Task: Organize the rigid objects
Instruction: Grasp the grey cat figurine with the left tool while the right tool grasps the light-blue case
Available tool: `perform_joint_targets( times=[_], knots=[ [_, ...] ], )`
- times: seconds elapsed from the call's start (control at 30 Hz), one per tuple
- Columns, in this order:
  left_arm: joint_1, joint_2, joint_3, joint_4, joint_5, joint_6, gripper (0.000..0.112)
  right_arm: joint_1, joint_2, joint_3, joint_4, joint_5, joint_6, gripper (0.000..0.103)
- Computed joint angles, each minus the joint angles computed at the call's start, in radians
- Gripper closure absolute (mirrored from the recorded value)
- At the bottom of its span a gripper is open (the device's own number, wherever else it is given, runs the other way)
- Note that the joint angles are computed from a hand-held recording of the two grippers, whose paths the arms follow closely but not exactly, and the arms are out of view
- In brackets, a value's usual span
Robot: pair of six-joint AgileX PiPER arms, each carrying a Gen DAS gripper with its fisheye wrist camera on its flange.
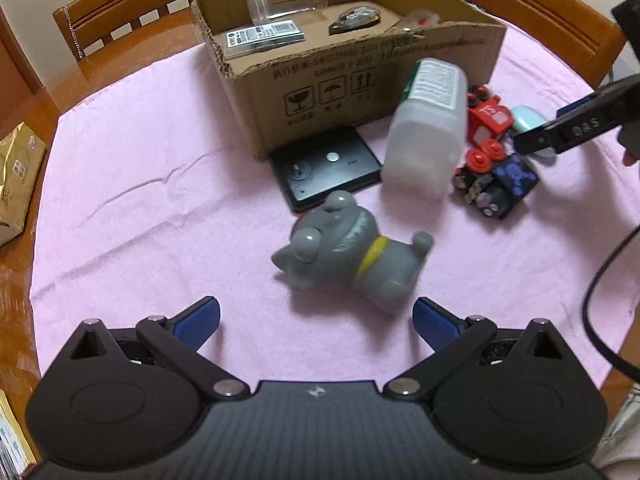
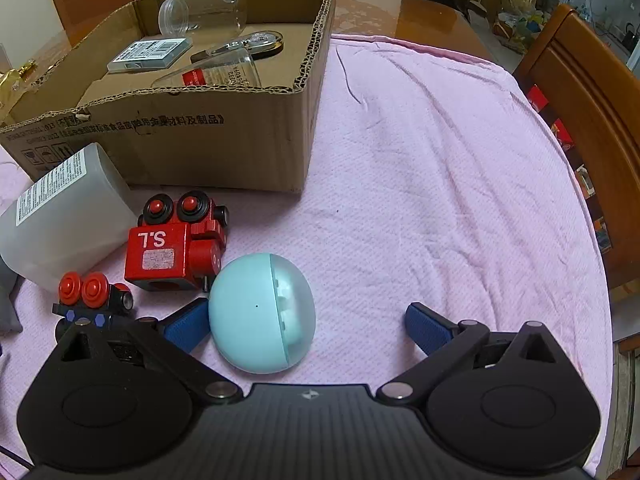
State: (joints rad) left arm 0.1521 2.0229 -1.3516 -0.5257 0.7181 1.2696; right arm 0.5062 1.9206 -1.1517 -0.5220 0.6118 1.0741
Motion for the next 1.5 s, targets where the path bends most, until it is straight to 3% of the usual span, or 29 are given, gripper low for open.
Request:
perform_joint_targets(
  times=[0.2, 0.33, 0.6, 0.83, 1.07, 1.23, 1.5],
  knots=[
    [-0.005, 0.081, -0.115, -0.012, 0.081, -0.006, 0.01, 0.004, 0.002, 0.002, -0.019, -0.006, 0.021, 0.0],
    [-0.021, 0.104, -0.137, -0.03, 0.089, 0.007, 0.011, 0.01, -0.003, 0.018, -0.049, -0.018, 0.053, 0.0],
    [-0.025, 0.075, -0.078, -0.142, 0.083, 0.122, 0.037, 0.025, -0.02, 0.061, -0.125, -0.049, 0.13, 0.0],
    [-0.031, 0.06, -0.051, -0.156, 0.055, 0.088, 0.039, 0.023, -0.023, 0.051, -0.078, -0.06, 0.018, 0.0],
    [-0.034, 0.046, -0.03, -0.155, 0.036, 0.071, 0.039, 0.023, -0.038, 0.05, -0.053, -0.097, -0.064, 0.021],
    [-0.043, 0.042, -0.031, -0.135, 0.028, 0.037, 0.039, 0.019, -0.047, 0.048, -0.039, -0.108, -0.12, 0.043],
    [-0.055, 0.034, -0.021, -0.115, 0.008, 0.006, 0.038, 0.012, -0.042, 0.038, -0.017, -0.111, -0.16, 0.043]
  ],
)
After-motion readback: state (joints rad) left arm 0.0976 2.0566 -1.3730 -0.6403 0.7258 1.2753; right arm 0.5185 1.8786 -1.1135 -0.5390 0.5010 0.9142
